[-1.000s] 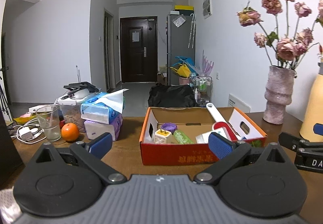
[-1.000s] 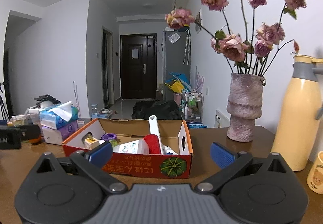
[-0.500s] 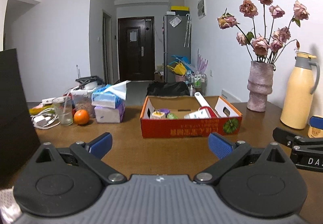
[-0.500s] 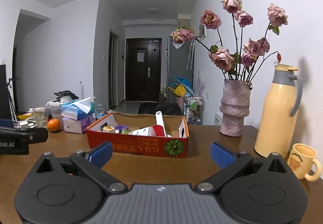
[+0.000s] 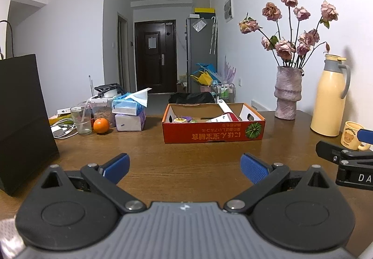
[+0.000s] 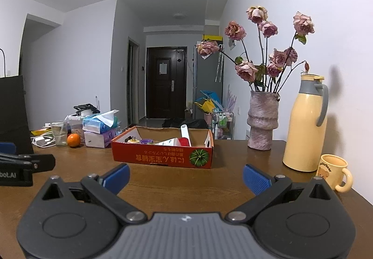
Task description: Organize rigid objects
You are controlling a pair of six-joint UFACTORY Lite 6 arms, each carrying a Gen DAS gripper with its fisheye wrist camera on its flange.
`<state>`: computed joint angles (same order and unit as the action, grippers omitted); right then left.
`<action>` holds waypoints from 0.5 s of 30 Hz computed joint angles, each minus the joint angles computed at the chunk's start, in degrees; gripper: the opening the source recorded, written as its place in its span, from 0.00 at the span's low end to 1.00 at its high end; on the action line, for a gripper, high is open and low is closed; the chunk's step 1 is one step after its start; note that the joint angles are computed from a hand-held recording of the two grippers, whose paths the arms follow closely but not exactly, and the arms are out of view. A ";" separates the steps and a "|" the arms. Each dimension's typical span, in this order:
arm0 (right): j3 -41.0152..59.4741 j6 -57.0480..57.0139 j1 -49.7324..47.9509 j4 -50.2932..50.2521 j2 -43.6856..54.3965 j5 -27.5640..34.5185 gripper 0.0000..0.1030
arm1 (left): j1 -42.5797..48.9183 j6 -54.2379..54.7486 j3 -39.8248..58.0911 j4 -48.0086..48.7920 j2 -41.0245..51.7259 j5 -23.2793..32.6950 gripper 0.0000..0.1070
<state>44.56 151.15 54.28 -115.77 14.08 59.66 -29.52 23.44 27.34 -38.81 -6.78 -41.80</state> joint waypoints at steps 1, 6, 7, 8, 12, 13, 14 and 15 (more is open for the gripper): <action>-0.49 0.08 0.25 0.17 -0.44 0.24 1.00 | -0.38 0.42 -0.28 -0.58 -0.47 -0.12 0.96; -2.27 0.63 1.20 0.64 -1.85 1.14 1.00 | -2.40 2.20 -1.92 -3.26 -2.61 -1.03 0.96; -2.44 0.68 1.08 0.52 -2.02 1.10 1.00 | -2.73 2.63 -1.80 -3.82 -2.62 -1.12 0.96; -2.55 0.73 1.10 0.51 -2.10 1.09 1.00 | -3.02 2.91 -1.85 -4.26 -2.73 -1.24 0.96; -3.06 0.95 1.33 0.49 -2.46 1.20 1.00 | -3.06 2.85 -2.01 -4.22 -2.77 -1.40 0.96; -3.09 1.02 1.32 0.40 -2.46 1.21 1.00 | -3.28 3.03 -2.08 -4.52 -2.86 -1.52 0.96; -3.28 1.14 1.40 0.35 -2.59 1.23 1.00 | -3.07 2.77 -2.02 -4.16 -2.79 -1.37 0.96; -3.46 1.24 1.50 0.37 -2.64 1.31 1.00 | -3.02 2.74 -1.99 -4.08 -2.73 -1.32 0.96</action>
<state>41.10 152.38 55.78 -115.39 11.43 60.97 -32.54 26.18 25.36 -42.89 -9.51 -43.12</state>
